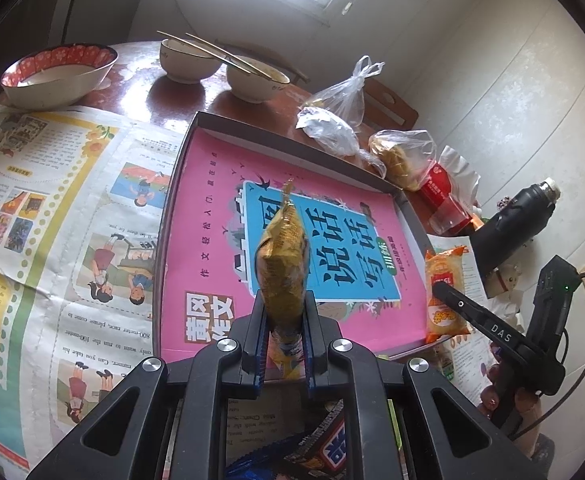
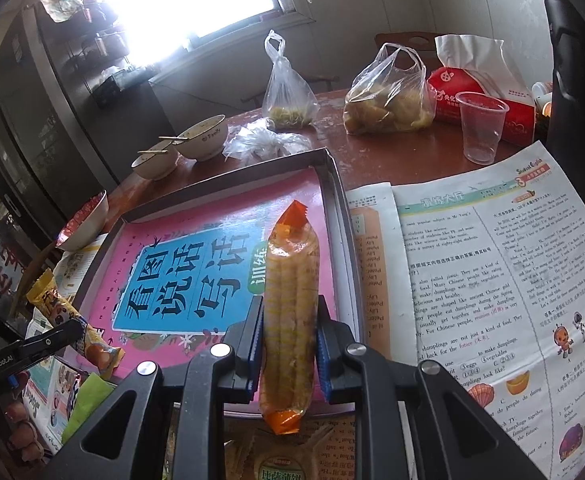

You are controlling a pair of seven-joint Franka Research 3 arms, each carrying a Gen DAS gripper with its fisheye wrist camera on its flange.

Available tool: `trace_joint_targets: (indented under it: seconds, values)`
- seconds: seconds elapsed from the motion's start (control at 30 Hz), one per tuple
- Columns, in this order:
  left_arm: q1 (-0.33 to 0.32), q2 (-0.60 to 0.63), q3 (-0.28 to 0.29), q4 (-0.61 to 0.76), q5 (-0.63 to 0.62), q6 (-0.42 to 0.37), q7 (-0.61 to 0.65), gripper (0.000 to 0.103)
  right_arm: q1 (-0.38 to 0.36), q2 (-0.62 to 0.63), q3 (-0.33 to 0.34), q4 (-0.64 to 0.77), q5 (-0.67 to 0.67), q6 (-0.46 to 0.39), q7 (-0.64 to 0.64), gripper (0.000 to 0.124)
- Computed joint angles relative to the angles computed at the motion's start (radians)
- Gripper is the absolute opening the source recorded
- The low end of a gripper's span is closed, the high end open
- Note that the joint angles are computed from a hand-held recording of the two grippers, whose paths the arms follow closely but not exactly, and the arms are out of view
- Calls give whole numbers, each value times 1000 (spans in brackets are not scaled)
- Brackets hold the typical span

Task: Organize snacks
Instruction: 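Lift and carry both held snacks toward the pink tray with both tools, then lower the yellow snack into the tray and open the left tool while the right tool releases the corn snack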

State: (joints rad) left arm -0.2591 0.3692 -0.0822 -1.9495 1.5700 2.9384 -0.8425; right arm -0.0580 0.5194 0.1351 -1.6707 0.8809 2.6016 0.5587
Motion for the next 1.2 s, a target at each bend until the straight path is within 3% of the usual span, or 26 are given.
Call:
trace_joint_targets:
  seconds: [0.57,0.73,1.2]
  values:
    - [-1,-26,1,-40,-44,-25,9,22,-1,-27,-6,-36,-13,20,13,26]
    - [-3,-41,1,-57,-61,-39,15,47,-12,-44,1,-51,23,20,-18,33]
    - [7,-107,-28,-99,3,-90,-46,58,-15,-91,-12,-84,108,3,-88,38]
